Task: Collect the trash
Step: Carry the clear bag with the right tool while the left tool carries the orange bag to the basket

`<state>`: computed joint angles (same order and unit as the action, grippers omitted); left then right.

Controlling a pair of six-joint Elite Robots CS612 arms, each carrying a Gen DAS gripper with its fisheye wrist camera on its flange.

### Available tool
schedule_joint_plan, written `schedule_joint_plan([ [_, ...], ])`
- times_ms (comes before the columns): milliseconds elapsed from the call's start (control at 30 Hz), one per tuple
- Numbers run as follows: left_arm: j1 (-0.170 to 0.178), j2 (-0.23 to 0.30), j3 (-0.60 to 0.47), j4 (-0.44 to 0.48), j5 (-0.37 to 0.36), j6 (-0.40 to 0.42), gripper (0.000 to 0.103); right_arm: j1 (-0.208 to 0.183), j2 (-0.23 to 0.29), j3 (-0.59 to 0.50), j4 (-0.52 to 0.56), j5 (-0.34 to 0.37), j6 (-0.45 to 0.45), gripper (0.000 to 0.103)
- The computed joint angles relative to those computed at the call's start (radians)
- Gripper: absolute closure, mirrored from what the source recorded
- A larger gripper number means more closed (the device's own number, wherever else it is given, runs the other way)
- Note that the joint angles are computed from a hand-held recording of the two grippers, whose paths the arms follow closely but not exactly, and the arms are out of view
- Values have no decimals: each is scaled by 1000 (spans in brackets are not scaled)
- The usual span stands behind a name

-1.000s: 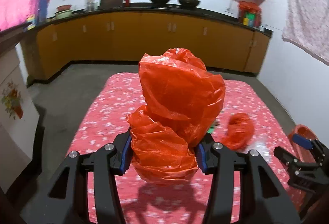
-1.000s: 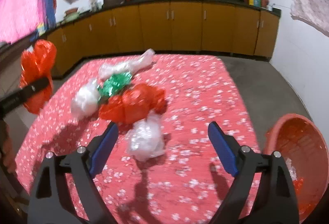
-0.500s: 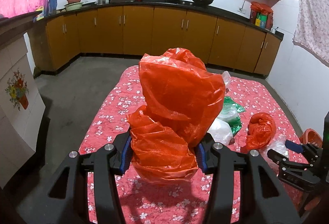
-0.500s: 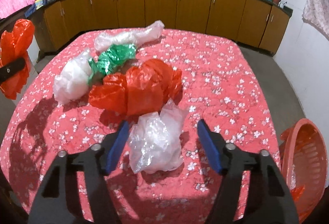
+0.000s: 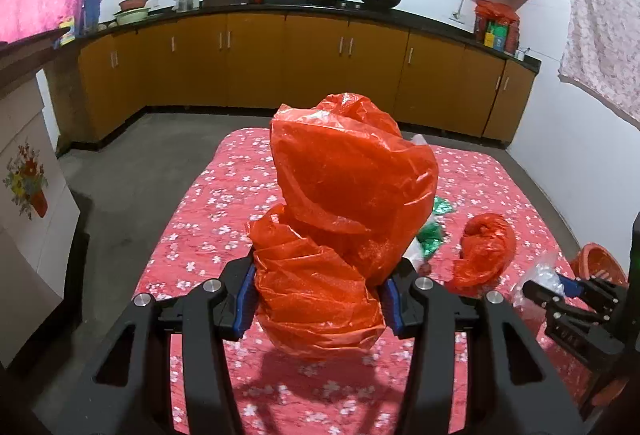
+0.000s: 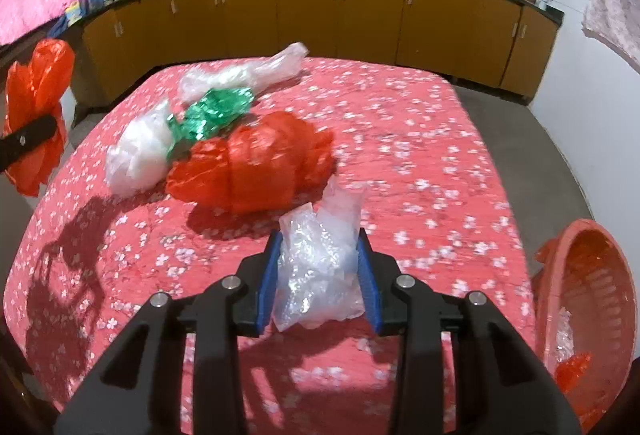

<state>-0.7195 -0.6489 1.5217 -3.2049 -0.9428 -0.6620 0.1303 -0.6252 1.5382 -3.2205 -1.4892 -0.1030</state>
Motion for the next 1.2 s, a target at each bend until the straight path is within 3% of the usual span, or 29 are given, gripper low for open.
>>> schedule_joint_plan([
  [700,-57,11,-60,-35,-25,114,53,-82,-100,162,-231,-14,131,67],
  [1033,-83,31,-114,-25,-74,170,53,-119,-156,260,-355,-80,188,67],
  [1200,-98,45,-147,-19,-105,200,53,-137,-180,311,-419,-148,214,67],
])
